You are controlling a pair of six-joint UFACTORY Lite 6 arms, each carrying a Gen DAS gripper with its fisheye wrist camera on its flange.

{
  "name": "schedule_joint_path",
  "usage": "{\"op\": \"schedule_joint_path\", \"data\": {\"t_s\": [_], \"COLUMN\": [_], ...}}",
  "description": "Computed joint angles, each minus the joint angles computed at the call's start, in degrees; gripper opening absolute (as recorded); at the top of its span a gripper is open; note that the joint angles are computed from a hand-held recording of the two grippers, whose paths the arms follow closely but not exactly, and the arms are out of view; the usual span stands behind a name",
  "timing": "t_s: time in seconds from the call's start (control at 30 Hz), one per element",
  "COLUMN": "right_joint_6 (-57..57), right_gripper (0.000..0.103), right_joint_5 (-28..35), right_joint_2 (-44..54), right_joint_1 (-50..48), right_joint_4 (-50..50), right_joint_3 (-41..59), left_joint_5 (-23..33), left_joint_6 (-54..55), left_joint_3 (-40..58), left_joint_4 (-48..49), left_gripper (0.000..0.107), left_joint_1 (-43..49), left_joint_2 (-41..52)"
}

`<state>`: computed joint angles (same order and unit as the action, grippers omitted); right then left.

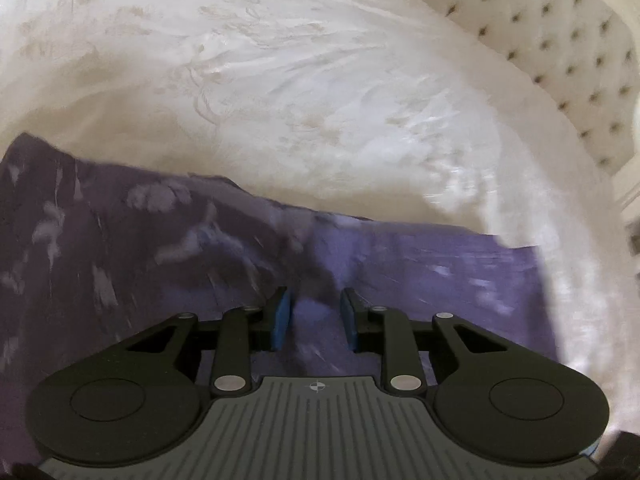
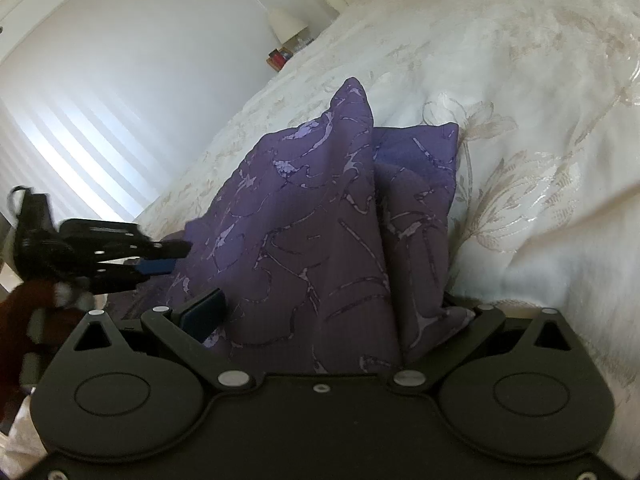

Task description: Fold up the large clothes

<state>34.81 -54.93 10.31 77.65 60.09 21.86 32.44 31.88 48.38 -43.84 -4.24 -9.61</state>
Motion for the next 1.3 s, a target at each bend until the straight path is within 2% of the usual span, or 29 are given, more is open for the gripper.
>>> {"op": "schedule_joint_path", "data": {"t_s": [0.2, 0.33, 0.4, 0.5, 0.63, 0.7, 0.73, 0.77, 0.87, 1.03, 1.2, 1.3], "right_joint_6": [5.3, 10.0, 11.4, 13.1, 17.2, 16.4, 16.0, 14.3, 8.6, -12.0, -25.6, -33.1], "right_gripper": [0.103, 0.103, 0.103, 0.103, 0.1, 0.086, 0.066, 0.051, 0.036, 0.031, 0.031, 0.031], "right_joint_5": [6.4, 10.7, 12.3, 14.7, 15.0, 15.4, 15.4, 16.0, 16.8, 20.3, 22.0, 23.7], "right_joint_2": [-8.2, -12.5, -13.8, -16.0, -19.0, -22.0, -23.0, -24.3, -29.6, -35.8, -38.3, -34.9], "right_joint_1": [-6.7, -11.9, -13.6, -16.2, -18.0, -17.1, -16.5, -15.6, -13.0, -9.3, -8.0, -8.0], "right_joint_4": [-10.2, -17.6, -19.6, -22.8, -26.3, -24.0, -22.9, -20.3, -13.8, 3.5, 11.9, 15.4], "right_joint_3": [-4.4, -6.4, -6.8, -7.4, -9.8, -11.8, -12.3, -12.7, -14.3, -9.3, -2.7, 4.6], "left_joint_5": [19.5, 27.1, 27.0, 21.1, 17.5, 14.9, 13.9, 13.6, 14.3, 14.5, 17.2, 18.8], "left_joint_6": [3.0, 4.0, 2.9, -0.7, 2.5, 3.9, 5.6, 7.0, 9.2, 8.2, 9.3, 12.3], "left_joint_3": [-6.4, -12.7, -16.1, -21.8, -26.3, -28.4, -29.3, -29.8, -30.4, -30.7, -32.2, -33.3], "left_joint_4": [-3.9, -2.3, -0.2, 5.3, 3.7, 2.7, 1.4, 0.3, -1.2, 0.3, -0.9, -3.2], "left_gripper": [0.026, 0.027, 0.027, 0.027, 0.026, 0.026, 0.025, 0.023, 0.023, 0.023, 0.023, 0.023], "left_joint_1": [8.7, 11.9, 11.1, 5.9, 5.7, 5.4, 5.8, 6.5, 8.2, 7.4, 9.8, 12.8], "left_joint_2": [-14.7, -27.5, -33.1, -39.8, -39.8, -39.0, -38.4, -38.0, -38.3, -40.4, -43.5, -43.9]}}
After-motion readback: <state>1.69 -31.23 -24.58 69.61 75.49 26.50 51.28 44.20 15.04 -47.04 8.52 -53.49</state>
